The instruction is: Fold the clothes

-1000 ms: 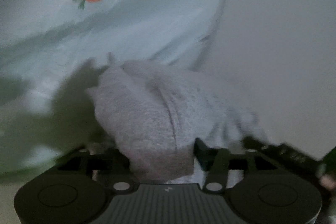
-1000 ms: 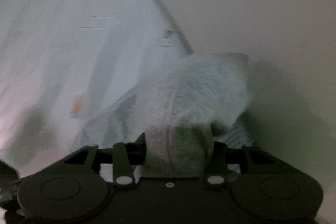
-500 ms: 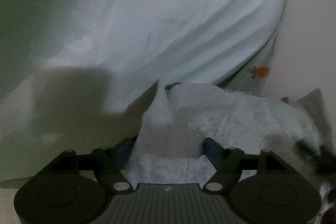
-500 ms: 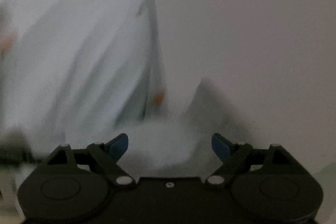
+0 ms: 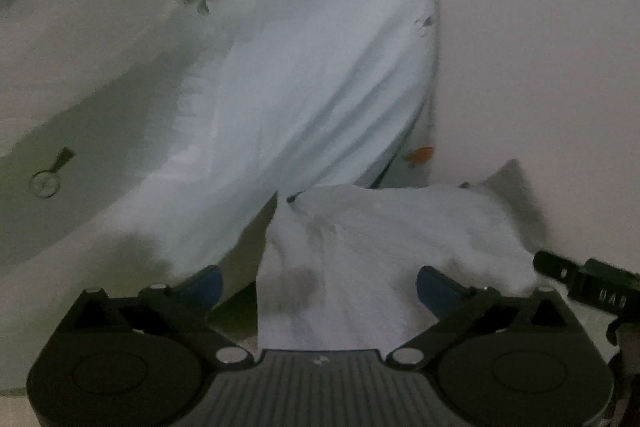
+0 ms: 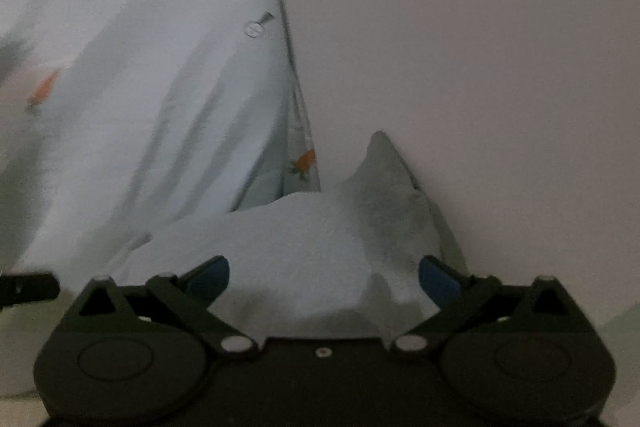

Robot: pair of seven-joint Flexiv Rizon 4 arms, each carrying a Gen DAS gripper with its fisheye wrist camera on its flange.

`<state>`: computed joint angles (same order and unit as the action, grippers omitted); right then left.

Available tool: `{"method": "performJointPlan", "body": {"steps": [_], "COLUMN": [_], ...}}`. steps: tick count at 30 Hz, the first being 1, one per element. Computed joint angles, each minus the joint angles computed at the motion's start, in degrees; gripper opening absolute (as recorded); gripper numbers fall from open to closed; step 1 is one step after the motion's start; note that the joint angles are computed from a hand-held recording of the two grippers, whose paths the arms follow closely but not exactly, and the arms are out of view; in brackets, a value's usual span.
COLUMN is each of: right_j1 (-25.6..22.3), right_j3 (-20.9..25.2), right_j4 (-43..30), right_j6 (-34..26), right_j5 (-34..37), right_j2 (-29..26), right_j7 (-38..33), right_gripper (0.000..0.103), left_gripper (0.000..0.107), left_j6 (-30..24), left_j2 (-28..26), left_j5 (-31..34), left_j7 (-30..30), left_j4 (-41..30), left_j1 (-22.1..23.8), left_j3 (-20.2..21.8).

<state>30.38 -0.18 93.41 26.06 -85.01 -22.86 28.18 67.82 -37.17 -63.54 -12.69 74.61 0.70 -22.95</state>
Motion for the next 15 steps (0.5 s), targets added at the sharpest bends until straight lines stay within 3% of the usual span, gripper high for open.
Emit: {"method": "performJointPlan", "body": {"steps": [2,9,12,15], "right_j1": [2.1,7.7,10.3,12.9], "right_j3": [1.5,7.1,9.0,10.0], "right_j4": [1.4,4.8,5.3,4.5], "right_j6": [-3.3,-8.2,-9.8,-11.8], "right_j5": [1.5,10.7,15.4,19.9], "right_j2": [1.0,3.5,3.7,2.6], "right_j7": [-0.1,0.5,2.2,3.1], "right_gripper": [0.102,0.101,0.1,0.1], "left_gripper": [0.103,0.103,0.103,0.103], "left_j6": [0.2,-8.6,-12.2,-15.2], "left_j2": [3.3,15.6,20.5,23.5], "left_j5": [-4.3,-16.9,-18.3,-15.6], "left_j7": [3.8,17.6,22.4,22.6], "left_j4": [4.8,20.0,26.7,31.8], "left_j1": [1.7,4.2,3.9,3.1], "left_j3": [-1.2,2.3,5.7,9.7]}}
